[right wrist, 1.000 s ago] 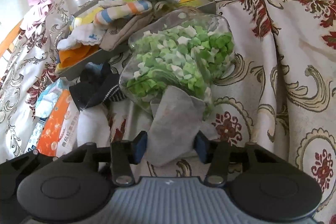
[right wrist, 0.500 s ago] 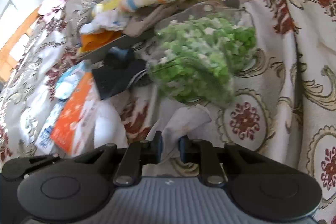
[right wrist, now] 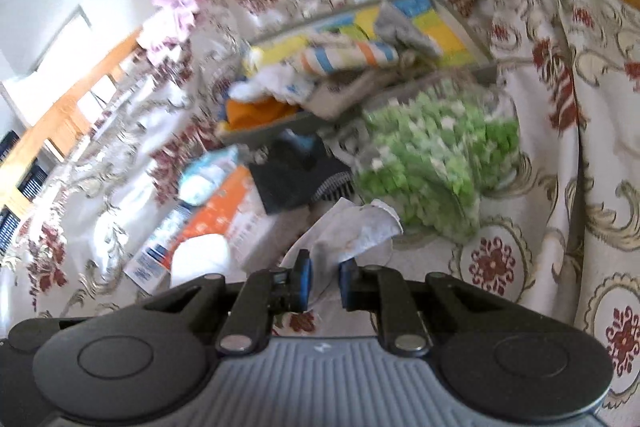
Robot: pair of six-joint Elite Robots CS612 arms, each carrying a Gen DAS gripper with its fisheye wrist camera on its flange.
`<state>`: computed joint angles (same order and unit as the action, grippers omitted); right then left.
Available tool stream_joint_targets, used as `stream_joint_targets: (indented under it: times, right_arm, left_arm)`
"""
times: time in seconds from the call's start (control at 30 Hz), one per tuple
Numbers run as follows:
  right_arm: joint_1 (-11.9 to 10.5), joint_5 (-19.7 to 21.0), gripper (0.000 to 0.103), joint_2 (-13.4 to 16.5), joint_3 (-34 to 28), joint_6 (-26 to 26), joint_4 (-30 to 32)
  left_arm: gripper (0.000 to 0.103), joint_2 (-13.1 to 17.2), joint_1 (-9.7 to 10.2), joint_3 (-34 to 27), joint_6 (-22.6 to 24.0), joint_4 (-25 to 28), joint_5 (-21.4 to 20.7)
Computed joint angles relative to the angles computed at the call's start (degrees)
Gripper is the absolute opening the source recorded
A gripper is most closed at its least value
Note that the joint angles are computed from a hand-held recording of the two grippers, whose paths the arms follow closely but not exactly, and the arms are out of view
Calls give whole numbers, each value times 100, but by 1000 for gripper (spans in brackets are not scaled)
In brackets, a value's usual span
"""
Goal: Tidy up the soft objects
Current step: 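Carry the white cloth and grey felt cloth into the glass tray and open both tools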
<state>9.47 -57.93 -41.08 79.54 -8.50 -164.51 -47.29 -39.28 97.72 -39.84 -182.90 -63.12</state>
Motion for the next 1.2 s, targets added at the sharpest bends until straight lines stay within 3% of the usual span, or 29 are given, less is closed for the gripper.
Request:
stream_joint_targets:
  times: [0.17,0.3,0.43,0.6,0.77,0.9,1.0,1.2]
  right_arm:
    - [-29,346,16,1,188,16,-1063]
    - [-8,402,16,-24,337,-59,-1816]
    - [-2,401,16,0,396,81,-2439]
    - [1,421,16,122,237,419,-3058]
    - [63,404,16,435,-472,742,-3230]
    - [114,290,17,890,-1424,1308,-3205]
    - [133,70,17,1283,-2197,1753,-2848]
    - [189,-460,17,1842,-3251,1906,-1845]
  left_arm:
    - [6,-98,-114,185,-122,-451,578]
    - [6,-119,-163,207,-42,-812,993]
    - [6,-85,-154,74,125,-1048,1332]
    - [6,-12,-43,-193,456,-1321,1468]
    - [6,150,184,-649,676,-1263,1390]
    - [6,360,430,-1161,806,-1088,1282]
    - [7,579,650,-1670,862,-818,1092]
    - [7,1139,1012,-2820,676,10,533]
